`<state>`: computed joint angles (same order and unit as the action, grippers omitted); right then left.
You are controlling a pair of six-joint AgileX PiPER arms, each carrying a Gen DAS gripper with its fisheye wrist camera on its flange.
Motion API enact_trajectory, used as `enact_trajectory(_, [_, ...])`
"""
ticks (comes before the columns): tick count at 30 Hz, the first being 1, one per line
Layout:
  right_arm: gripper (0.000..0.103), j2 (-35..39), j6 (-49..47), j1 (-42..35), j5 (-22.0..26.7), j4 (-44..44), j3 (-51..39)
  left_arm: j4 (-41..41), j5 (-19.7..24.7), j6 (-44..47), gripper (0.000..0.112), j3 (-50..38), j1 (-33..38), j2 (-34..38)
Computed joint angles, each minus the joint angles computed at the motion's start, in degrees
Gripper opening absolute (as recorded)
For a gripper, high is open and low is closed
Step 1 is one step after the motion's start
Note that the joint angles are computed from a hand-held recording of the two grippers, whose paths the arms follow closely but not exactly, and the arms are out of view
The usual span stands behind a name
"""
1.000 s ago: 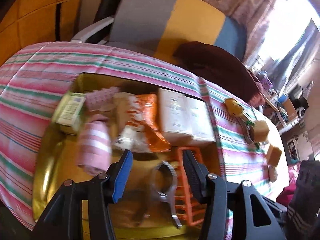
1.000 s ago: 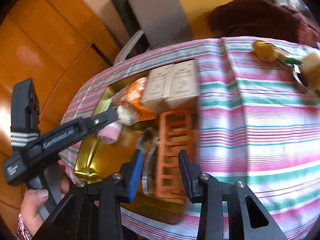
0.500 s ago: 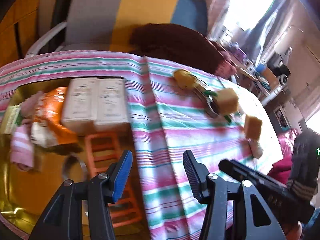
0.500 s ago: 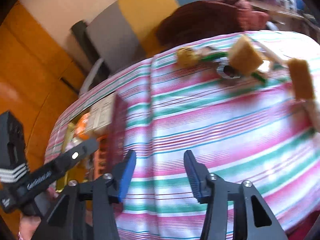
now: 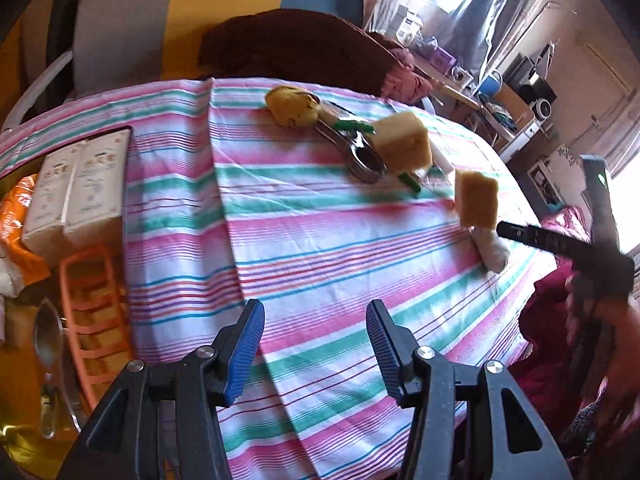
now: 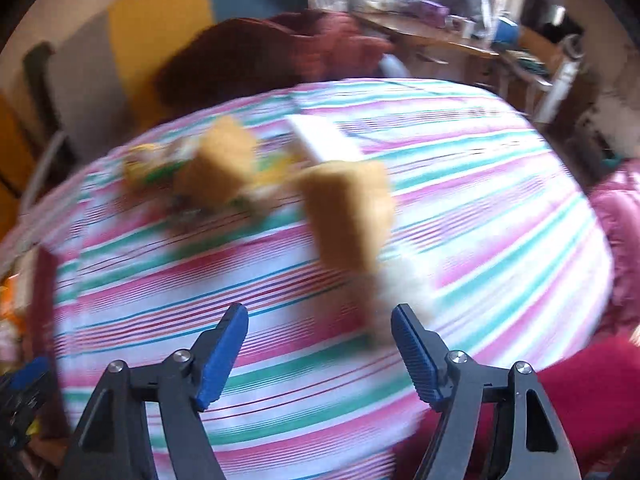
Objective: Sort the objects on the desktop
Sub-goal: 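Move both open tools back over the table toward the remaining items, then grasp the cream knit sock with the right tool while the left tool grasps a yellow sponge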
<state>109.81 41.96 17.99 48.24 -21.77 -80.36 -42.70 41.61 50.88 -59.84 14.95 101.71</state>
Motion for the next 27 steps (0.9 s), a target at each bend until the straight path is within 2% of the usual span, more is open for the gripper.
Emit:
enact_trajectory(5, [0.077, 8.7, -13.4, -7.5, 11.9, 5.8, -13.2, 0.9, -0.6, -0.7, 0.054, 0.7, -2.2, -0.4])
enact_trajectory(7, [0.077, 11.9, -18.3, -9.5, 14.5, 7.4, -16.5, 0.7, -0.4, -0.5, 0.054, 0.7, -2.8, -0.4])
enact_trajectory(10, [0.077, 14.2, -24.2, -12.8, 15.4, 14.4, -17.9, 1.2, -0.9, -1.4, 0.054, 0.4, -3.9, -0.1])
enact_trajectory(12, [0.069, 15.4, -29.2, -15.8, 15.3, 22.4, -18.6, 1.5, -0.8, -2.6, 0.054, -0.3, -4.8, 0.5])
enact_trajectory(16, [0.058, 17.1, -32.2, -19.0, 15.8, 29.0, -19.7, 2.7, -0.7, -5.3, 0.054, -2.2, -7.5, 1.4])
enact_trajectory(19, [0.056, 15.6, -34.8, -22.5, 10.4, 36.7, -15.7, 2.7, -0.5, -6.8, 0.054, -4.4, -10.5, 2.1])
enact_trajectory(23, [0.054, 12.0, -37.7, -26.0, -0.8, 44.9, -6.7, 4.3, -0.8, -9.6, 0.054, -7.9, -15.4, 3.1])
enact_trajectory(25, [0.054, 9.6, -34.5, -26.0, -7.0, 42.3, -2.6, 5.9, -1.4, -11.8, 0.054, -10.4, -18.4, 4.1])
enact_trajectory(26, [0.054, 8.5, -30.8, -25.3, -10.1, 37.6, -1.1, 7.0, -1.5, -13.1, 0.054, -11.8, -19.7, 4.7])
enact_trajectory(27, [0.054, 8.0, -26.9, -24.7, -10.9, 32.9, -0.8, 7.7, -1.4, -14.1, 0.054, -13.3, -20.9, 5.5])
